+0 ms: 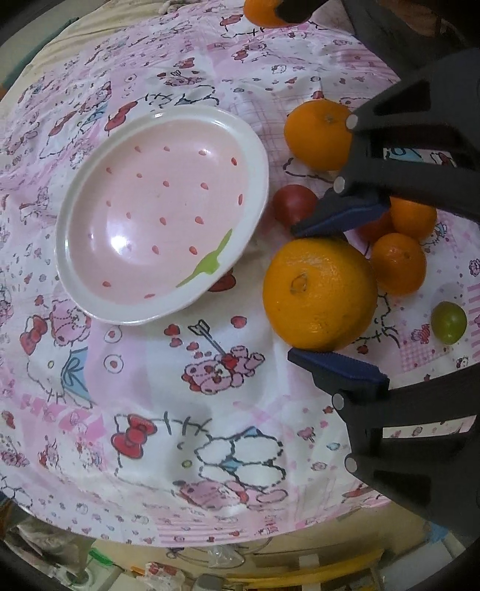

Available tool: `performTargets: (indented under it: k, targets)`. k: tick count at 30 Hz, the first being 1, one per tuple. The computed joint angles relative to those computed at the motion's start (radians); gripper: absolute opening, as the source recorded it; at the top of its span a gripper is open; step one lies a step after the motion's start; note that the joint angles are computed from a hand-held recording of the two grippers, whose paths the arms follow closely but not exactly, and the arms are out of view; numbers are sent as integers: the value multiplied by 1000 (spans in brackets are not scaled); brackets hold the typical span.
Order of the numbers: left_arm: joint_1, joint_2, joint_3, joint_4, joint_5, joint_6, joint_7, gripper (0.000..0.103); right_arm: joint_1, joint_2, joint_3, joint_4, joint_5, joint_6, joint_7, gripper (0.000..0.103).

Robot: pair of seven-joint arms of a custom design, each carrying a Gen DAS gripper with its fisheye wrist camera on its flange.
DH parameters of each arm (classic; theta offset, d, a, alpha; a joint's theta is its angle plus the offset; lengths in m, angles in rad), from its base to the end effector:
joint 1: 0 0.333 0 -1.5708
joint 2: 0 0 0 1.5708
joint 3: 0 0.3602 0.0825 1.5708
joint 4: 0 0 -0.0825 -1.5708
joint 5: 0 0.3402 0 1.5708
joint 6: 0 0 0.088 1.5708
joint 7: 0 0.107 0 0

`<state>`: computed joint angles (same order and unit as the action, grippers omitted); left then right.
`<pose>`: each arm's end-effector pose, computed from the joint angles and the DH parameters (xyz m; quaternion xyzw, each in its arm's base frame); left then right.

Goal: Organize fruits
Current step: 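Grasp a large orange with the left gripper while the right gripper holds the tangerine, then carry the large orange with the left gripper while the right gripper carries the tangerine over the plate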

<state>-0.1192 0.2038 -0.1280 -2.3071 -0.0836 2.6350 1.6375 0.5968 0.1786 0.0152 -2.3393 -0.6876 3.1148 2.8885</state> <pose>0.5065 -0.1238 0.3484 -0.6161 0.7844 -0.0705 0.0128 0.4014 0.3474 0.3947 -0.6668 0.6835 -0.0553 0.2918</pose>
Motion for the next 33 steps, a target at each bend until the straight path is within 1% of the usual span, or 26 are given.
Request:
performTargets:
  k: [4,7,9,11,13,17,18,24,27,29,31,32,33]
  targets:
    - [10,-62,-6,-61,-20,33,22,55,17,-9,-20,-1,-34,-6,31,45]
    - [12,-104,-3,-100,-3,66,22,55,18,-17,-21,-3,-65,-12,61,45]
    - [14,-131,-4,-127,13,95,27,55,16,-24,-20,-5,-88,-16,85,45]
    - [24,-142,-9,-140,-12,123,68,55,10,-31,-15,-5,-110,-20,109,45]
    - [27,-161,-12,-154,-23,143,80,55,6,-40,-14,-6,-145,-23,143,45]
    - [31,-189,-13,-186,-10,190,51,54,-12,-53,2,-4,-200,-31,198,45]
    - [34,-195,-13,-191,-29,198,59,54,-18,-56,4,-5,-215,-28,214,45]
    - [37,-216,-20,-181,-59,241,55,54,-54,-65,1,15,-344,-14,330,45]
    - [31,-210,-24,-151,-102,249,96,54,-79,-57,7,39,-362,-11,331,45]
    - [28,-194,-27,-117,-111,241,111,54,-94,-46,7,55,-360,-4,318,45]
    - [25,-175,-26,-89,-96,235,104,55,-105,-24,-2,77,-357,14,309,45]
    - [23,-164,-25,-73,-81,233,94,55,-118,-13,7,83,-318,19,271,45]
    - [20,-149,-22,-54,-57,229,76,54,-119,-4,3,88,-299,30,254,45]
